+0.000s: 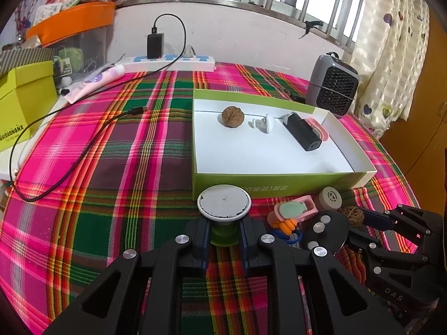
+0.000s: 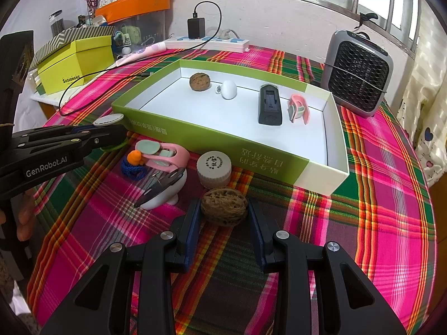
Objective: Organize objects
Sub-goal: 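Carry the container in left tool into the box while right tool carries the woven ball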
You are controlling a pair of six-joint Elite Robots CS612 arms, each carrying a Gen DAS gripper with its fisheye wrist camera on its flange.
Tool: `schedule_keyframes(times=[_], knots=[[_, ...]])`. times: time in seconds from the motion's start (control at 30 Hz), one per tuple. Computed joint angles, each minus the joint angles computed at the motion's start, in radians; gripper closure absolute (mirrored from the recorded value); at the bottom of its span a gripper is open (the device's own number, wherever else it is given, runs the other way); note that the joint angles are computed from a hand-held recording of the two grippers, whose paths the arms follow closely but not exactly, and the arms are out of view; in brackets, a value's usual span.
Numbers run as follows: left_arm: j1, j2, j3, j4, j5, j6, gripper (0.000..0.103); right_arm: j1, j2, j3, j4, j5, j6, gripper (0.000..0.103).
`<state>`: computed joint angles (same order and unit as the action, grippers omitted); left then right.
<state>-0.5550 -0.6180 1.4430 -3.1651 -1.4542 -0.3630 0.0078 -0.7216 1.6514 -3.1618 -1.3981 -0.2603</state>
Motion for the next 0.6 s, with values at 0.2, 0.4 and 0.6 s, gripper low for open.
schedule_keyframes(times=[0.2, 0.4, 0.6], knots=[[0.0, -0.002, 0.003, -0.001, 0.004, -0.001, 0.088, -0.001, 0.0, 0.0, 0.001, 0.002, 0.002, 0.069], [-0.001, -0.002, 0.003, -0.002, 0.004, -0.001, 0.088, -0.003, -0.003, 0.006, -0.002, 0.009, 0.011, 0.069], [-0.003, -0.012, 0.017, -0.02, 0.012, 0.004, 0.088, -0.009, -0.007, 0.01, -0.019, 0.017, 0.027, 0.069]])
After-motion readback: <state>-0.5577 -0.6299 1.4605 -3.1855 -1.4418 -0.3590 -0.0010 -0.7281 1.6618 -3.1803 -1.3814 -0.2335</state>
